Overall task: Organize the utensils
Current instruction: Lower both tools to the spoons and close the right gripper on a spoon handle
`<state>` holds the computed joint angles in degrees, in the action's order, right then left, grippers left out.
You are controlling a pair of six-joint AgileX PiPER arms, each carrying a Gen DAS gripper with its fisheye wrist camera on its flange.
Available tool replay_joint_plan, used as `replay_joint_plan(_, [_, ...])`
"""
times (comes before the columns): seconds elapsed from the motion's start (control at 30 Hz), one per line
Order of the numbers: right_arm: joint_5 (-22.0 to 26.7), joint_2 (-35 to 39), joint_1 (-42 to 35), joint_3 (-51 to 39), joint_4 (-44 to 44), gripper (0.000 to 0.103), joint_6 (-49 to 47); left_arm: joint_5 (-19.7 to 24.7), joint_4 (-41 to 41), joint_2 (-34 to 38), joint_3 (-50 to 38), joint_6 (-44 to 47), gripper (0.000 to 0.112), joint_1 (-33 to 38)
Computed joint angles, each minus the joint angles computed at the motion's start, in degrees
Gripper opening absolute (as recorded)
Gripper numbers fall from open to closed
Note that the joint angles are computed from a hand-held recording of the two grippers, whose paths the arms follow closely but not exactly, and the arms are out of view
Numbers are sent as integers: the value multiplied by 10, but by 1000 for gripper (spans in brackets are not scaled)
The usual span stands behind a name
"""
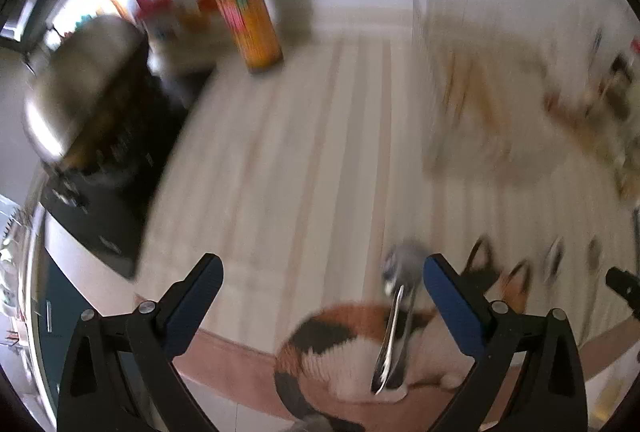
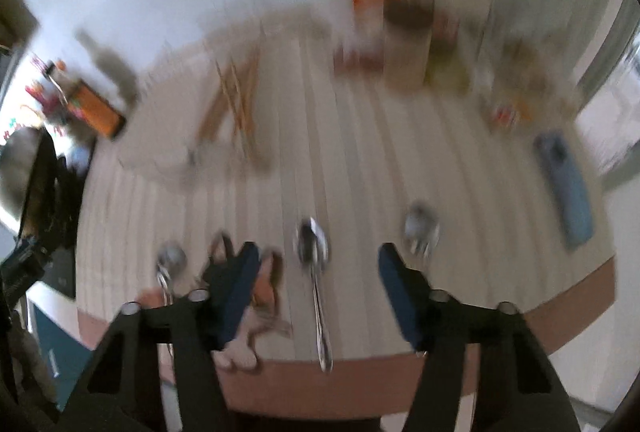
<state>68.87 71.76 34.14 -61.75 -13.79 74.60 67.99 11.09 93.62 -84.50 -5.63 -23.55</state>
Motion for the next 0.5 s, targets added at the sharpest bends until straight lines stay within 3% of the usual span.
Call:
replay_joint_plan(0.03, [-19, 0, -7, 23, 18, 52, -5, -5, -4, 6, 15, 2, 99, 2])
replay_joint_plan(0.13, [-64, 6, -17, 79, 52, 47, -15, -10, -31, 38, 49, 18, 77, 7])
replay_joint_plan(0.17, [-74, 8, -21, 90, 60, 46, -19, -8, -42, 49, 54, 23, 65, 10])
replay_joint_plan(0.2, [-89, 13, -25, 104, 70, 44, -23, -9, -52, 59, 59, 29, 61, 11])
replay_joint_plan(0.3, [-109, 23, -34, 125, 87, 43, -34, -27, -78, 66, 78, 39, 50, 15])
replay_joint_plan(0.43, [-121, 32, -29, 139, 97, 42, -34, -16, -110, 69, 68, 67, 18, 19])
replay_joint_plan(0.5, [-124, 38, -30, 141, 101, 42, -40, -10, -117, 70, 64, 72, 13, 16])
